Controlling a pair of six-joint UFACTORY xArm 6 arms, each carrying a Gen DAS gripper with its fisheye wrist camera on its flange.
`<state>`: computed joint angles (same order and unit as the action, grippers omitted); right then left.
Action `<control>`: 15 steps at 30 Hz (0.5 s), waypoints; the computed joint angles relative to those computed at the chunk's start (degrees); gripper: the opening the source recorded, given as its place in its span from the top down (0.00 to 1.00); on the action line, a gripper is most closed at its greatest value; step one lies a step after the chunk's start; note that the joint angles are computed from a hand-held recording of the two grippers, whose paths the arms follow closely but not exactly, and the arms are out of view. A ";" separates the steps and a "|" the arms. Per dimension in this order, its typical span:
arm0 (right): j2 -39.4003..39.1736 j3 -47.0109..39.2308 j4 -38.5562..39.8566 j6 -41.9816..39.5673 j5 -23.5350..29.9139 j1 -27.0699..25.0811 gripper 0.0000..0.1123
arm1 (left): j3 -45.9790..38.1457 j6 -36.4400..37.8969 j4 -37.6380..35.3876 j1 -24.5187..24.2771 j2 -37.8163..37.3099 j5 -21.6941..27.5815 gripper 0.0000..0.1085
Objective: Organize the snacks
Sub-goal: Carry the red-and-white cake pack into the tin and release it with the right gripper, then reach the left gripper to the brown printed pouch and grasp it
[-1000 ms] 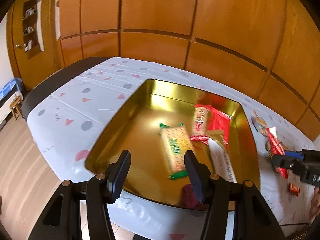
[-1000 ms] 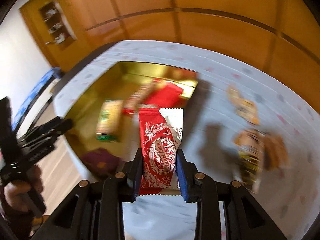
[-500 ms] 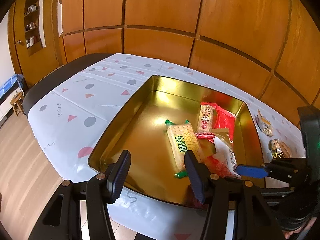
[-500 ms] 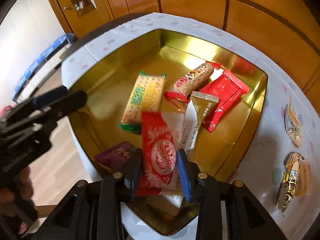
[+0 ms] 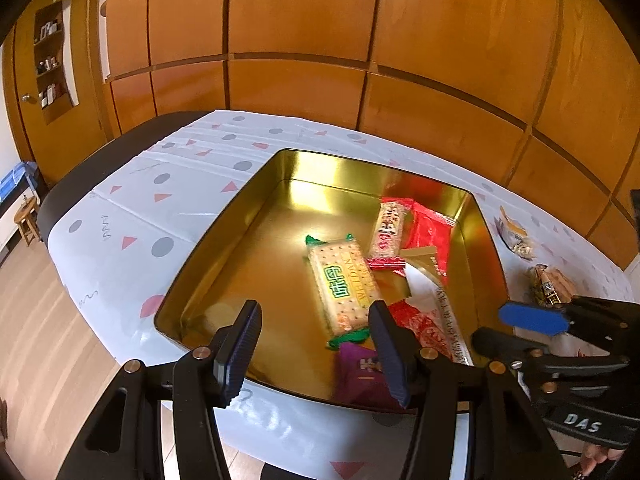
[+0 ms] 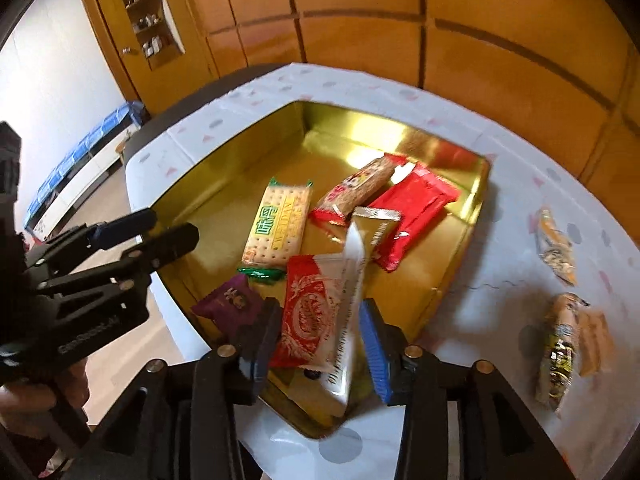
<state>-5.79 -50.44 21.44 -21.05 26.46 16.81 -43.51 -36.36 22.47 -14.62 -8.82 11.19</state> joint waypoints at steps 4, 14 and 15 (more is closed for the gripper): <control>-3.92 3.22 0.35 0.55 -1.58 -0.97 0.62 | 0.07 1.54 -1.09 -1.06 -0.18 -0.10 0.48; -12.73 11.10 -0.43 0.44 -1.90 -8.59 0.49 | -0.83 5.67 -3.25 -5.08 0.14 0.38 0.48; -13.18 11.61 -0.69 0.36 -1.54 -9.76 0.49 | -0.91 6.36 -3.90 -5.47 0.20 0.35 0.48</control>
